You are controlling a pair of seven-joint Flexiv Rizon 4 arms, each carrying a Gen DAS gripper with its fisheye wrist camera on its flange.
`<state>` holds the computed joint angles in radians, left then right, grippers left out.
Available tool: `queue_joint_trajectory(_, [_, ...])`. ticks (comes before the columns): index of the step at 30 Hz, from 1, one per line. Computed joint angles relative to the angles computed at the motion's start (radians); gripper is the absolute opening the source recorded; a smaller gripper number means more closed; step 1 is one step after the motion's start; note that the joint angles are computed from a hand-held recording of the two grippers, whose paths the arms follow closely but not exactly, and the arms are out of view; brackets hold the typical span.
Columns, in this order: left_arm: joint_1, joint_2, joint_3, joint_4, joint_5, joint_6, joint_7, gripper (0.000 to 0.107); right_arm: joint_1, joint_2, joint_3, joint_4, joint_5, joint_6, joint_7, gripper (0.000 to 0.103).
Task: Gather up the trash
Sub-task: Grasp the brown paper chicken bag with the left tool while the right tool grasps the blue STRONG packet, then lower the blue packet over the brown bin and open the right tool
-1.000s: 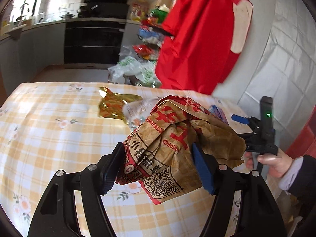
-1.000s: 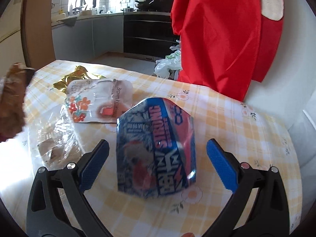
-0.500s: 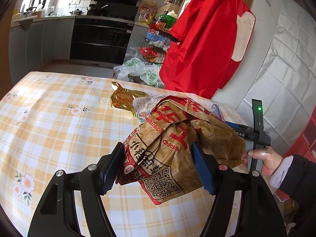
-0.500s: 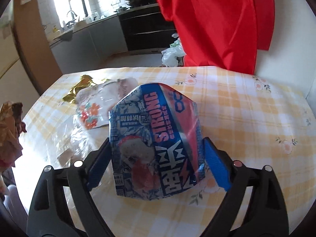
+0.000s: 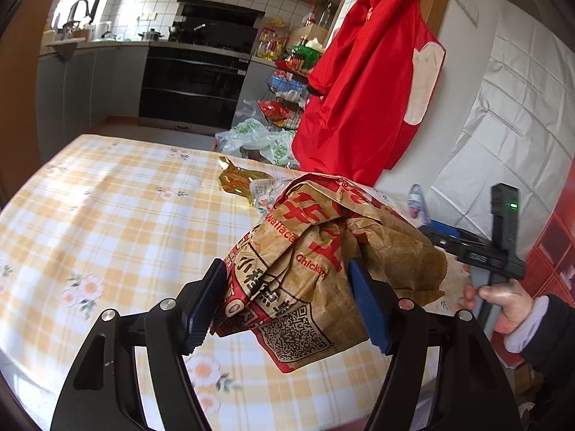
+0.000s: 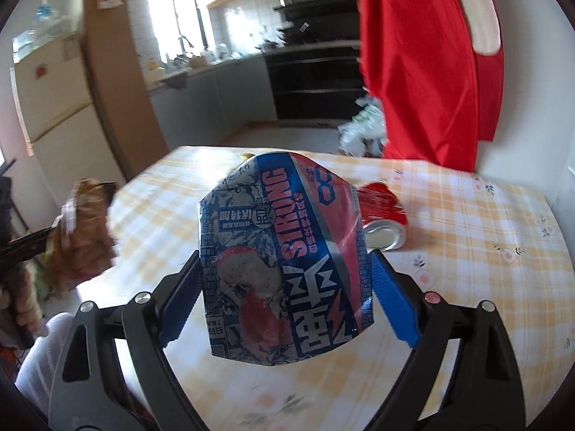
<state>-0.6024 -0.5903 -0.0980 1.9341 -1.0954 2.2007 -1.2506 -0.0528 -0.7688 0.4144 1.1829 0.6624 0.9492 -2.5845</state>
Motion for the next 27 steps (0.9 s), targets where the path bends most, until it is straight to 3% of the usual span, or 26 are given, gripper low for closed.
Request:
queue_joint_trajectory(7, [-0.088,0.102,-0.058,0.132,-0.157,0.151,0.06,0.068,-0.106,0.211,0.064,0.262,0.162,0.014,-0.164,0.088])
queue_joint_trajectory(13, [-0.114,0.185,-0.124,0.277,-0.216,0.256,-0.045,0.068,-0.145,0.376,0.058,0.446,0.29,-0.028,-0.282,0.088])
queue_joint_trajectory(19, [-0.149,0.224,-0.157,0.36,-0.261,0.312,-0.087,0.068,-0.097,0.479,0.012,0.598,0.325,-0.042,-0.316,0.088])
queue_joint_trajectory(27, [-0.168,0.242,-0.166,0.416,-0.263,0.314,-0.147,0.069,0.014,0.517,-0.075,0.711,0.32,-0.047,-0.273,0.088])
